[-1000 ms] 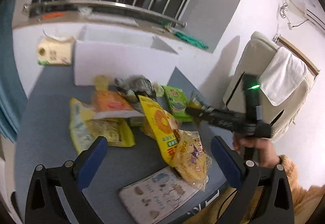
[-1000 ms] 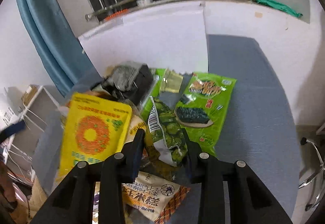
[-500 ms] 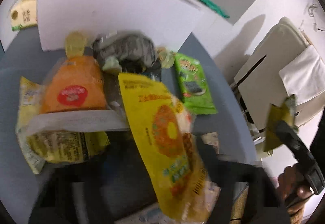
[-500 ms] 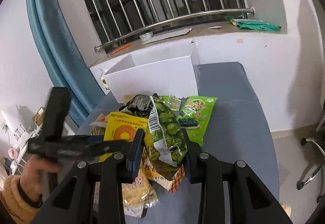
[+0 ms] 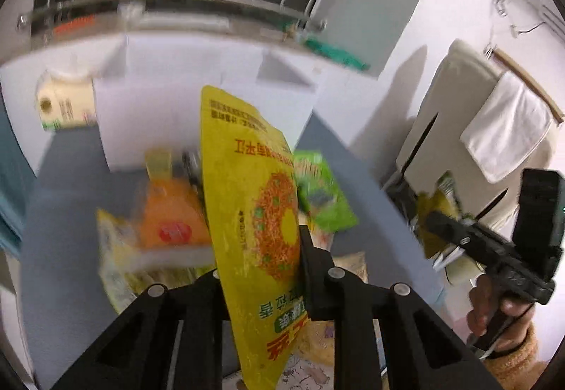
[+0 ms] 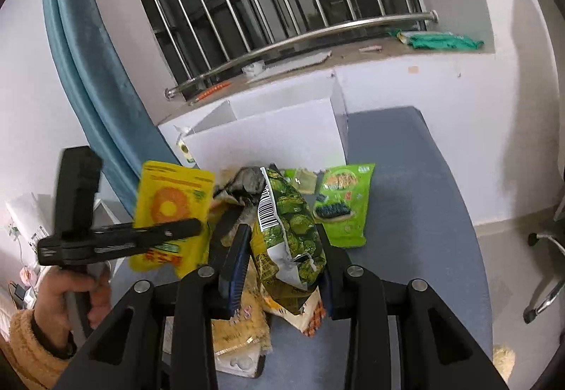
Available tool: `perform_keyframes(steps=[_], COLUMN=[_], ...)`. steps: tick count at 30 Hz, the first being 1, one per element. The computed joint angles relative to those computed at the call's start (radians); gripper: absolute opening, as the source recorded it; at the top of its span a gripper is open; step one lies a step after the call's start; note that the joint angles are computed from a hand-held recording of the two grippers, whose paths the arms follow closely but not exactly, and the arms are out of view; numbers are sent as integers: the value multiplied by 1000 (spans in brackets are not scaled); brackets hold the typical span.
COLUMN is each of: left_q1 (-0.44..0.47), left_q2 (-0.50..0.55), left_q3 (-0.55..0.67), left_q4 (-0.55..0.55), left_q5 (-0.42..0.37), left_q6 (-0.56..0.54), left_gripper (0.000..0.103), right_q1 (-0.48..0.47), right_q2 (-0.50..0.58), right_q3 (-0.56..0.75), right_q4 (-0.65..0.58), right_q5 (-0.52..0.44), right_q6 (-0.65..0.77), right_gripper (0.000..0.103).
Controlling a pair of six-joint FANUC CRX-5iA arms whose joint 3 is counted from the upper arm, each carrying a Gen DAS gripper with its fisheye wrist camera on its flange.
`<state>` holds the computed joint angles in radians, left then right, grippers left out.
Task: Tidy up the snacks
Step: 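Drop both bags into the white box and open both grippers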
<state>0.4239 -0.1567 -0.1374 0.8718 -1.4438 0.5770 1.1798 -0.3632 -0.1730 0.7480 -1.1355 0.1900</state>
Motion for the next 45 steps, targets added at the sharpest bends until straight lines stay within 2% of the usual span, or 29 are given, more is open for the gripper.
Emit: perform_keyframes(steps=[4, 8, 11, 13, 15, 19, 20, 24, 25, 26, 27, 28, 30, 34, 38, 41, 43, 45], left_q1=[6, -28, -80, -111, -145, -199, -204, -231, -239, -242, -243, -239, -229, -222, -198, -168, -140, -107], left_q2=[49, 127, 216, 301, 390, 528, 553, 660, 666, 672, 684, 676, 629, 580, 517, 434, 352, 275], left_q3=[105, 247, 386, 507, 634, 844, 884, 1043, 1060, 1071, 1089, 1066, 987, 923, 829, 706, 588, 490], left_q4=[58, 80, 34, -11, -71, -182, -202, -265, -298, -317, -326, -313, -306, -317, -258, -182, -111, -68], left_q5=[9, 103, 187, 194, 199, 193, 178, 104, 105, 101, 86, 98, 134, 160, 201, 251, 290, 315], left_q6=[-1, 29, 83, 145, 209, 279, 298, 387, 404, 417, 441, 439, 409, 373, 317, 218, 122, 73], left_gripper=[22, 22, 22, 22, 22, 22, 22, 25, 42, 81, 100, 103, 103, 103, 103, 103, 103, 103], right_q1=[-54, -136, -220, -268, -332, -440, -463, -504, -510, -513, -514, -512, -506, -504, -503, -486, -457, -424], right_q2=[64, 160, 276, 343, 435, 637, 696, 816, 836, 861, 872, 860, 825, 773, 705, 647, 590, 521], right_q3=[92, 227, 390, 488, 624, 931, 1017, 1205, 1233, 1270, 1279, 1250, 1172, 1093, 1003, 944, 874, 780], right_q4=[-22, -57, -129, -181, -257, -391, -406, -451, -455, -452, -440, -418, -377, -381, -398, -408, -376, -336], right_q5=[8, 51, 55, 47, 13, -119, -162, -256, -271, -297, -305, -276, -223, -174, -101, -67, -29, 24], right_q6=[95, 261, 405, 475, 555, 687, 711, 761, 766, 770, 768, 757, 730, 707, 668, 660, 647, 615], right_gripper=[37, 37, 37, 37, 37, 37, 37, 38, 46, 60, 98, 103, 103, 103, 103, 103, 103, 103])
